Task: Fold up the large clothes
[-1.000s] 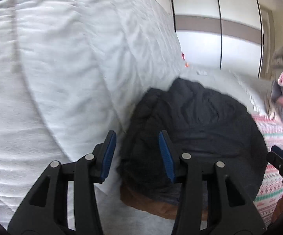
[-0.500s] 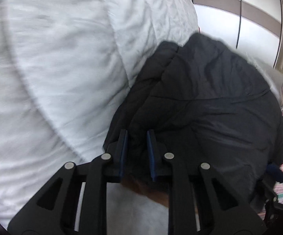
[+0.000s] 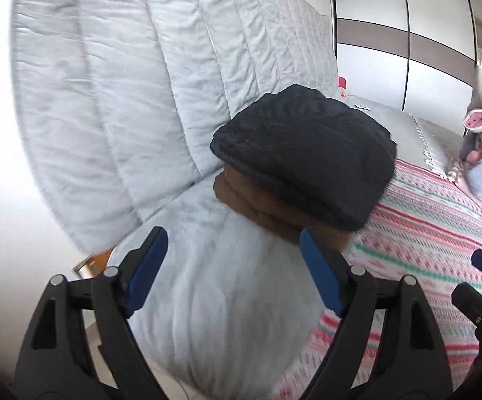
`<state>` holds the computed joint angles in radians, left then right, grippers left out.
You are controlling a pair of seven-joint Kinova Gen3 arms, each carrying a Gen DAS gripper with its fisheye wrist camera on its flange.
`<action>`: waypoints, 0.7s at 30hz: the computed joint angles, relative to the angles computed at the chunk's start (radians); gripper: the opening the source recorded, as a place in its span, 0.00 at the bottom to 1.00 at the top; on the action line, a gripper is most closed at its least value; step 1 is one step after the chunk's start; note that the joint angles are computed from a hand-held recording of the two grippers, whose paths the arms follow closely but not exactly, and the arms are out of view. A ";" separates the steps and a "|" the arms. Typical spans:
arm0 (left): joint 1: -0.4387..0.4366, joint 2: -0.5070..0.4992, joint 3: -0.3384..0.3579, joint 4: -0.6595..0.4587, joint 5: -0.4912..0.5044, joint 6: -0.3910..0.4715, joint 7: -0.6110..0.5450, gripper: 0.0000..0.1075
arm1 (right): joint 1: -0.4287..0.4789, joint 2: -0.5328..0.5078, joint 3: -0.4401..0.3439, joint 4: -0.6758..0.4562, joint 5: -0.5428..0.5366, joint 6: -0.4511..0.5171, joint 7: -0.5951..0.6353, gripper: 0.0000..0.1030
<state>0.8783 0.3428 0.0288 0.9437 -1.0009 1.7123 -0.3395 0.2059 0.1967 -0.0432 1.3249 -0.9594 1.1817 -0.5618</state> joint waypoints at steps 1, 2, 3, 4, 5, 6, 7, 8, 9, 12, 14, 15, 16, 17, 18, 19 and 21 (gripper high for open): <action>0.031 0.012 0.004 -0.019 -0.018 0.032 0.006 0.76 | 0.023 -0.016 0.008 0.012 -0.009 0.028 0.018 0.85; 0.053 0.029 0.003 -0.045 -0.031 0.056 0.001 0.77 | 0.046 -0.040 0.020 0.034 -0.019 0.058 0.040 0.87; 0.086 0.046 -0.001 -0.071 -0.049 0.089 0.001 0.77 | 0.059 -0.060 0.034 0.045 -0.022 0.079 0.051 0.88; 0.110 0.059 -0.008 -0.092 -0.063 0.110 -0.003 0.78 | 0.060 -0.074 0.051 0.053 -0.029 0.093 0.060 0.89; 0.143 0.079 -0.019 -0.119 -0.086 0.139 -0.009 0.81 | 0.080 -0.093 0.064 0.072 -0.048 0.115 0.085 0.91; 0.170 0.093 -0.031 -0.138 -0.102 0.161 -0.013 0.85 | 0.095 -0.114 0.082 0.095 -0.069 0.132 0.114 0.95; 0.211 0.113 -0.050 -0.164 -0.131 0.194 -0.018 0.90 | 0.091 -0.127 0.094 0.105 -0.076 0.133 0.126 0.97; 0.233 0.126 -0.063 -0.177 -0.149 0.210 -0.022 0.91 | 0.094 -0.151 0.109 0.132 -0.089 0.131 0.155 0.99; 0.257 0.133 -0.076 -0.179 -0.163 0.220 -0.021 0.91 | 0.095 -0.166 0.126 0.155 -0.106 0.133 0.186 0.99; 0.302 0.155 -0.101 -0.207 -0.172 0.259 -0.042 0.92 | 0.074 -0.217 0.160 0.234 -0.116 0.089 0.257 1.00; 0.329 0.160 -0.111 -0.211 -0.166 0.289 -0.018 0.92 | 0.061 -0.234 0.189 0.265 -0.120 0.085 0.284 1.00; 0.339 0.158 -0.115 -0.202 -0.164 0.298 0.001 0.92 | 0.059 -0.235 0.205 0.274 -0.132 0.094 0.288 1.00; 0.351 0.158 -0.115 -0.201 -0.162 0.310 0.018 0.92 | 0.058 -0.235 0.215 0.280 -0.141 0.099 0.284 1.00; 0.360 0.158 -0.114 -0.203 -0.159 0.320 0.030 0.92 | 0.059 -0.236 0.225 0.283 -0.148 0.105 0.273 1.00; 0.369 0.157 -0.111 -0.201 -0.153 0.326 0.047 0.92 | 0.061 -0.237 0.233 0.285 -0.155 0.113 0.266 1.00; 0.373 0.153 -0.108 -0.196 -0.149 0.328 0.060 0.92 | 0.063 -0.236 0.240 0.284 -0.162 0.121 0.267 1.00; 0.385 0.154 -0.105 -0.200 -0.151 0.338 0.079 0.92 | 0.066 -0.245 0.248 0.294 -0.172 0.119 0.280 1.00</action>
<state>1.2633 0.4968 -0.0758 0.7434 -1.1524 2.0500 -0.2604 0.2717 -0.0487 0.2045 1.6185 -1.1316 1.3012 -0.2816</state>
